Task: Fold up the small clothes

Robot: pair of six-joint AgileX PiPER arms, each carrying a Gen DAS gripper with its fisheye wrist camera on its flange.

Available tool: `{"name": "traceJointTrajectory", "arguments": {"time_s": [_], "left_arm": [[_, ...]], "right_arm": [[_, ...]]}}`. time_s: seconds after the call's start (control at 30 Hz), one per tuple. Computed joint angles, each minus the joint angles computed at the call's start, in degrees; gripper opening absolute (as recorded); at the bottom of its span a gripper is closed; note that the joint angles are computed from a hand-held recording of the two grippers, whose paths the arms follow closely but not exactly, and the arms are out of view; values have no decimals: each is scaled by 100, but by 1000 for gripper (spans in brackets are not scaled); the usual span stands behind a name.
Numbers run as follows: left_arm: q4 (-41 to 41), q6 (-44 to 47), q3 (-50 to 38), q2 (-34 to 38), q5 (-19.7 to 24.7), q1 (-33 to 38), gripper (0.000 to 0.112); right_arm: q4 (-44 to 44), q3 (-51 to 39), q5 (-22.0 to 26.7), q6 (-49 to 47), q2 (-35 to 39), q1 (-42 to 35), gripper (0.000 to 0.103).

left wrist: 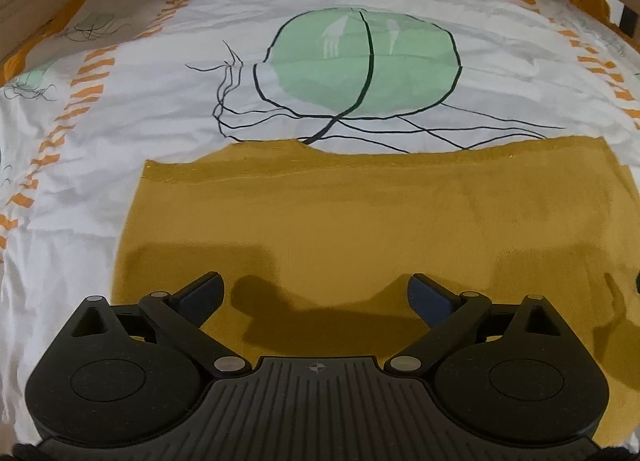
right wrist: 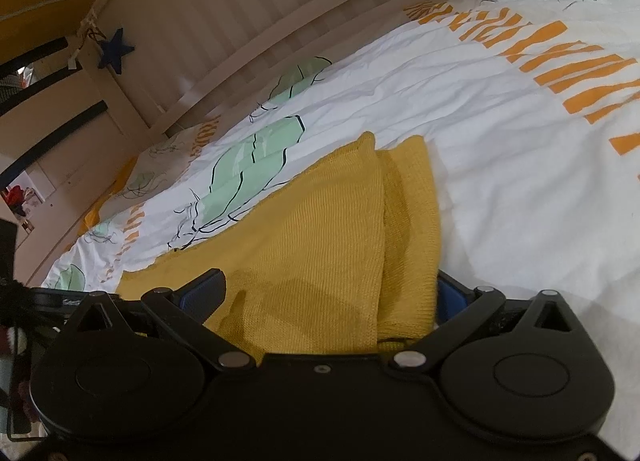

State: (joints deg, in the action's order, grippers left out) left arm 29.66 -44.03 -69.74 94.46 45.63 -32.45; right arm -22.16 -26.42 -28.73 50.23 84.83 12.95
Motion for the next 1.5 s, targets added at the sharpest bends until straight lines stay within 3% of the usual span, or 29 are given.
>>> {"name": "traceJointTrajectory", "arguments": {"time_s": [0.4, 0.67, 0.93, 1.13, 1.5], "left_arm": [[-81, 71, -151, 266, 45, 6, 102], [-303, 180, -15, 273, -238, 163, 103], [-537, 408, -160, 355, -145, 241, 103], [-636, 316, 5, 76, 1, 134, 102], [-210, -517, 1122, -813, -18, -595, 102]], "right_arm": [[-87, 32, -138, 99, 30, -59, 103], [-111, 29, -141, 114, 34, -71, 103], [-190, 35, -190, 177, 44, -107, 103], [-254, 52, -259, 266, 42, -140, 103], [-323, 92, -364, 345, 52, -191, 103]]}}
